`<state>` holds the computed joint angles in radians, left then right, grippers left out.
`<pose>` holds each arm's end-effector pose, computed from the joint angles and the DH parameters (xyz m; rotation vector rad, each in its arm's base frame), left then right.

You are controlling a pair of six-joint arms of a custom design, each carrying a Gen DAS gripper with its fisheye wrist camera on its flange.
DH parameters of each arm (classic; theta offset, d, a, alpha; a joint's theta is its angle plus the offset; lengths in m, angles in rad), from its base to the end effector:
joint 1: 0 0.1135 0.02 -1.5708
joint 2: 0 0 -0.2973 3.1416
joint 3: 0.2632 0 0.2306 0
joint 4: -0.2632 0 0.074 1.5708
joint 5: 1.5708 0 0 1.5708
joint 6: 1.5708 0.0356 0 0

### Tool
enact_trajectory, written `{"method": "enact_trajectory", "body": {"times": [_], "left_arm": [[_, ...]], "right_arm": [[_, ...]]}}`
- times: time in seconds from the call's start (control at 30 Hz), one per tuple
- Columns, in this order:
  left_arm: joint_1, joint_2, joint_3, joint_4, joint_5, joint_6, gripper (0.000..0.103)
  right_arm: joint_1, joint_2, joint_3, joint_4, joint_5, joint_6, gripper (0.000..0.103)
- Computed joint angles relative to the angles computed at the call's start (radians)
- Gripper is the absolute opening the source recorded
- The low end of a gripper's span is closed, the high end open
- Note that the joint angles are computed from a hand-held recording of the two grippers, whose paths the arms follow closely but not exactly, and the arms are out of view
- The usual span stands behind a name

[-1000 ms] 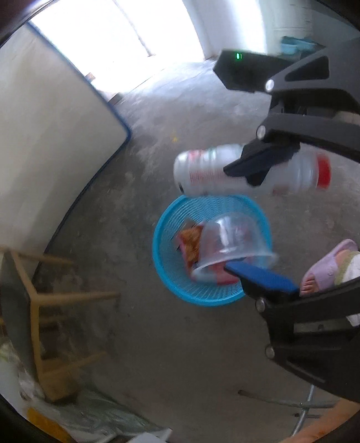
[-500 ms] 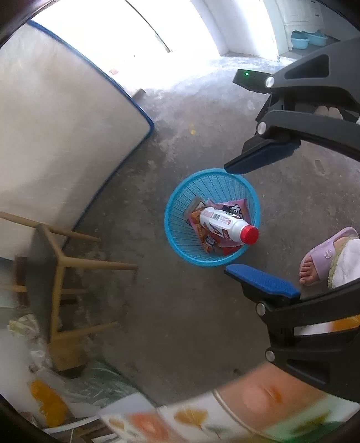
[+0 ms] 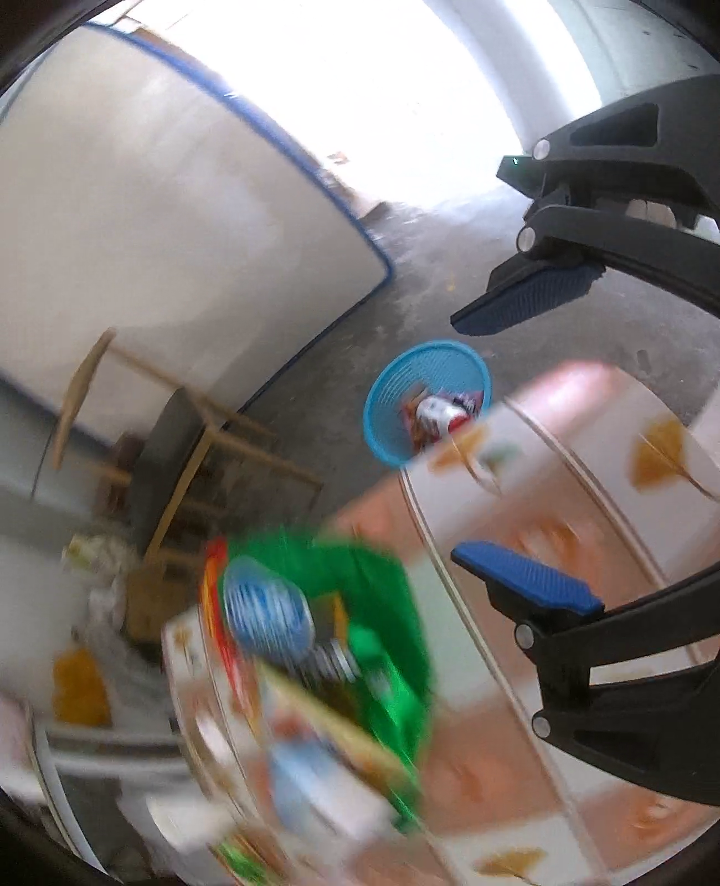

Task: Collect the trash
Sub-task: 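Move both open tools back over the table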

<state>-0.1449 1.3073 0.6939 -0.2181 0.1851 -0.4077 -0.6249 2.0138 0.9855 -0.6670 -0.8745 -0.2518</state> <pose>0.2292 -0.0401 0.2409 -0.2324 2.4277 -0.4752 0.2607 -0.1544 0.1263 0.5630 2.5697 1.1824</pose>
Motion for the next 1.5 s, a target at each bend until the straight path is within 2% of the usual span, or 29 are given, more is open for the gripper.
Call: {"method": "enact_trajectory", "body": {"times": [0.1,0.2,0.37,0.5,0.6,0.67,0.83,0.9,1.0,1.07,1.17,1.27,1.3,1.37,1.5], "left_arm": [[0.142,-0.142,-0.120,-0.023,0.061,0.012,0.075],[0.362,-0.237,-0.186,-0.070,0.171,0.075,0.075],[0.820,-0.285,-0.217,-0.181,0.386,0.291,0.075],[1.094,-0.183,-0.182,-0.241,0.508,0.477,0.075],[1.246,-0.089,-0.129,-0.277,0.571,0.593,0.075],[1.325,0.014,-0.054,-0.310,0.621,0.642,0.075],[1.388,0.301,0.192,-0.431,0.736,0.655,0.075],[1.368,0.437,0.313,-0.463,0.766,0.603,0.075],[1.317,0.563,0.419,-0.423,0.754,0.470,0.075],[1.275,0.617,0.462,-0.356,0.705,0.376,0.075],[1.224,0.688,0.530,-0.345,0.655,0.333,0.075],[1.182,0.705,0.545,-0.319,0.607,0.324,0.074],[1.171,0.693,0.528,-0.274,0.581,0.311,0.074],[1.140,0.680,0.522,-0.225,0.494,0.318,0.074],[1.093,0.643,0.462,-0.128,0.355,0.371,0.060]], "right_arm": [[0.062,-0.105,-0.011,-0.024,-0.028,-0.003,0.072],[0.170,-0.223,-0.008,-0.047,-0.052,0.001,0.072],[0.440,-0.423,-0.030,0.040,-0.012,0.086,0.072],[0.707,-0.513,0.011,0.107,0.079,0.145,0.076],[0.870,-0.506,0.077,0.131,0.160,0.148,0.082],[0.997,-0.456,0.182,0.108,0.246,0.134,0.082],[1.192,-0.291,0.430,0.048,0.388,0.043,0.092],[1.248,-0.206,0.538,0.016,0.441,-0.002,0.095],[1.302,-0.035,0.753,-0.079,0.518,-0.052,0.095],[1.331,0.096,0.908,-0.145,0.556,-0.052,0.095],[1.356,0.234,1.099,-0.239,0.614,-0.071,0.095],[1.368,0.362,1.299,-0.363,0.629,-0.103,0.095],[1.369,0.399,1.368,-0.409,0.633,-0.111,0.095],[1.378,0.489,1.524,-0.515,0.644,-0.134,0.095],[1.398,0.582,1.672,-0.614,0.687,-0.172,0.094]]}}
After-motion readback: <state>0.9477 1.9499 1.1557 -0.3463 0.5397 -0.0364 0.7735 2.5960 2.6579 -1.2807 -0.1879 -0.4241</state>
